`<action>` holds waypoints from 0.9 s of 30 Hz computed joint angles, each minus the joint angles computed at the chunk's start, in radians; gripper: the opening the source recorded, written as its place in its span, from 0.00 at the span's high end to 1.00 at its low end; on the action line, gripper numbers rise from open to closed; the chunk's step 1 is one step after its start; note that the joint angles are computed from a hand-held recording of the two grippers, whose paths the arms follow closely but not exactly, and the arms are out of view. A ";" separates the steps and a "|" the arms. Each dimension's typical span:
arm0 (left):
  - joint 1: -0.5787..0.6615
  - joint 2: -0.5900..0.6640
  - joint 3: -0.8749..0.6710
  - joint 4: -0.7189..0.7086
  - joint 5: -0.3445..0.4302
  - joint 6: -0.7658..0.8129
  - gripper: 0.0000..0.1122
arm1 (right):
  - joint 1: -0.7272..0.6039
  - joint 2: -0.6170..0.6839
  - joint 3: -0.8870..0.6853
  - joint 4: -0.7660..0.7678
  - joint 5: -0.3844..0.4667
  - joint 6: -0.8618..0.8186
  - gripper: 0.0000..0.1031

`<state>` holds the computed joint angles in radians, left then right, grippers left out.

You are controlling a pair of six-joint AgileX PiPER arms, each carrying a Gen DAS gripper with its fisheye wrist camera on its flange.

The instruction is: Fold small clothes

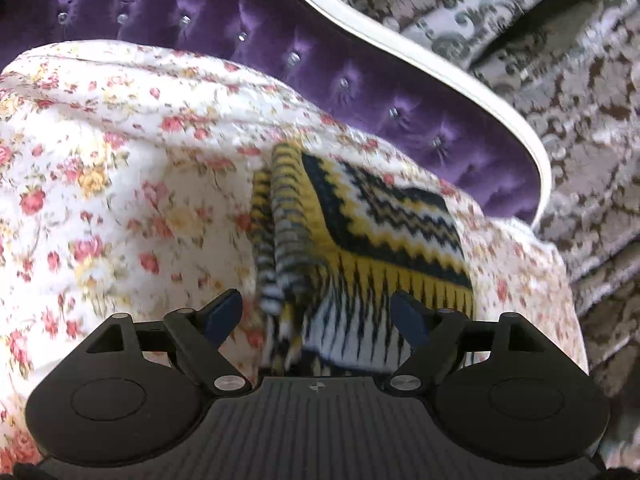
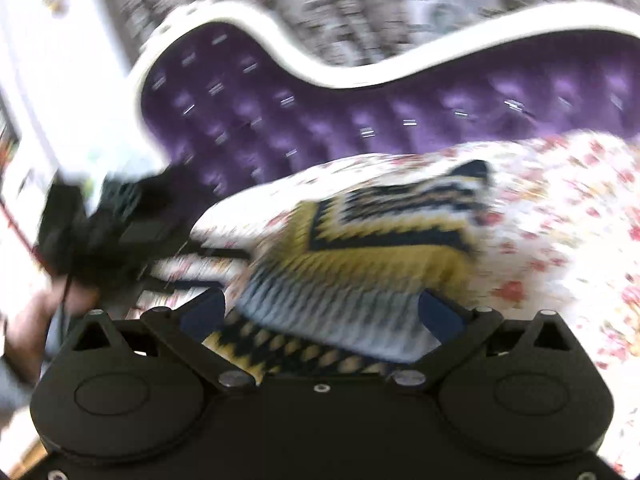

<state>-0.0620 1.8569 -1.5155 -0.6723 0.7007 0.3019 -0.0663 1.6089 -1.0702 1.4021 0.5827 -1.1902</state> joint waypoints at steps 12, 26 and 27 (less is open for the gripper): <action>-0.044 0.032 0.039 0.045 0.037 0.040 0.28 | -0.156 0.245 -0.187 0.031 0.143 0.193 0.00; -0.031 0.067 0.080 -0.299 -0.025 0.299 0.27 | -0.140 0.507 -0.429 0.129 0.295 0.194 0.00; -0.027 0.074 0.077 -0.324 -0.009 0.301 0.27 | -0.137 0.513 -0.437 0.130 0.296 0.198 0.00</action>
<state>-0.0890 1.9306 -1.4385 -0.9966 0.6918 0.6027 -0.2031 2.1218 -1.5077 1.5323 0.8784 -0.9918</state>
